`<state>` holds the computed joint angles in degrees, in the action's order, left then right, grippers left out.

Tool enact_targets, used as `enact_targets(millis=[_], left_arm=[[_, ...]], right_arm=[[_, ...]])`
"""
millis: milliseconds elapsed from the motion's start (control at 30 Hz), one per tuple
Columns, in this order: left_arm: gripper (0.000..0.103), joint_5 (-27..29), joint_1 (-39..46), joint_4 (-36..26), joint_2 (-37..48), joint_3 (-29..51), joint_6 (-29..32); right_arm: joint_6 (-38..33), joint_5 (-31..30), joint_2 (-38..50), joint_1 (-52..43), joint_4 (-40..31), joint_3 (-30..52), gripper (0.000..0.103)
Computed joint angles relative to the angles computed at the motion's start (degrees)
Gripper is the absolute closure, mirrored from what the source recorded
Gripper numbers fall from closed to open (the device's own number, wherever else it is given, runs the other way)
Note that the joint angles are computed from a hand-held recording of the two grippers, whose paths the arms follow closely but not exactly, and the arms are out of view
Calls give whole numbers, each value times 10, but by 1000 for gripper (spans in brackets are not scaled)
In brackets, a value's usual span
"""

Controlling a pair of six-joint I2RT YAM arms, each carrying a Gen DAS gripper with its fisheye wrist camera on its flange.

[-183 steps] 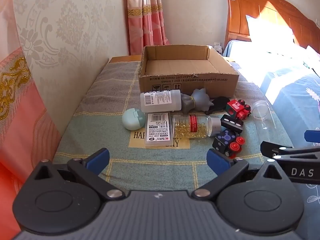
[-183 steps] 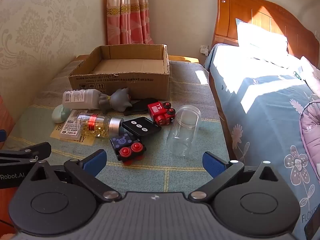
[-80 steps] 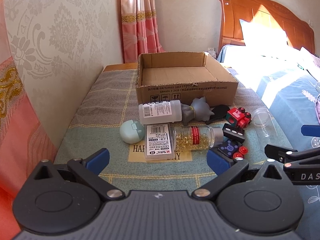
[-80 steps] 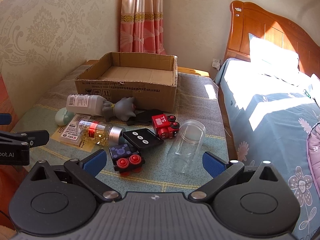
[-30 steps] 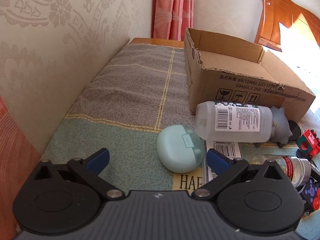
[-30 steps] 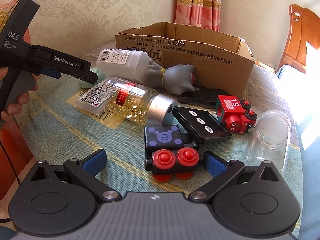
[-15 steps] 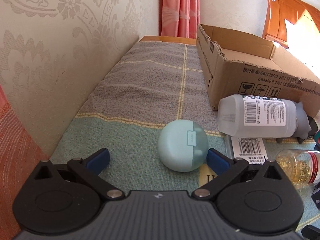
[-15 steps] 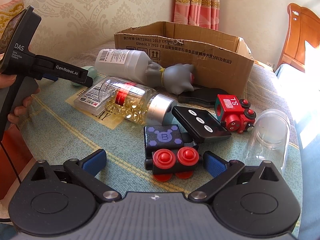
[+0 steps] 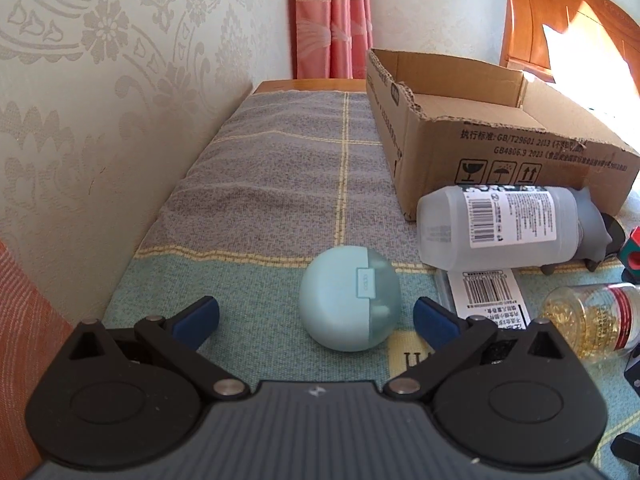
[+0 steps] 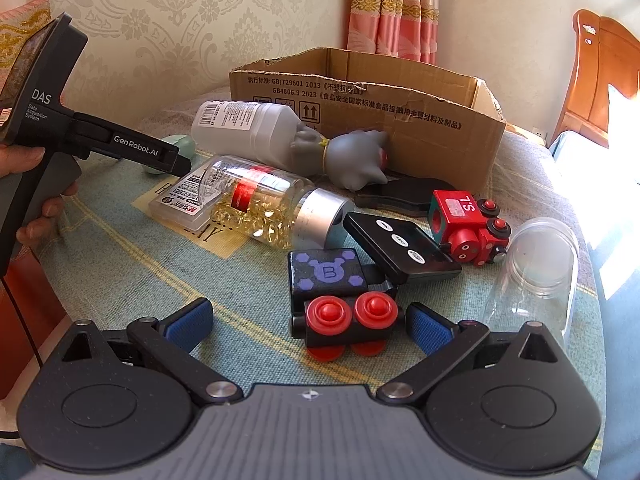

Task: Organize rigid objects
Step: 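Move the left tool to the mint-green round case and close on it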

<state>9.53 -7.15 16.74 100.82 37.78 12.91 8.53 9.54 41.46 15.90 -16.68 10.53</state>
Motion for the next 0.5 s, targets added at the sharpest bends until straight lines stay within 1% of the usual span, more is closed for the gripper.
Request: enact_targets(millis=[67, 200, 267, 333, 400, 433, 467, 500], left_arm=[[0, 3, -3, 16, 5, -2, 8], [0, 5, -4, 20, 12, 3, 4], [1, 16, -2, 23, 11, 0, 12], [5, 27, 1, 30, 8, -7, 19], [17, 28, 1, 46, 2, -19, 23], [21, 33, 3, 49, 0, -22, 23], [29, 37, 3, 47, -3, -22, 22], [35, 41, 5, 43, -6, -23, 21]], right_arm=[[2, 2, -4, 2, -1, -1, 0], [1, 1, -5, 3, -1, -2, 0], [-1, -1, -6, 1, 0, -3, 0], [-4, -4, -5, -1, 2, -3, 0], [-6, -5, -5, -2, 3, -3, 0], [-6, -6, -5, -3, 3, -3, 0], [-6, -6, -5, -3, 4, -4, 0], [-8, -7, -8, -4, 3, -5, 0]])
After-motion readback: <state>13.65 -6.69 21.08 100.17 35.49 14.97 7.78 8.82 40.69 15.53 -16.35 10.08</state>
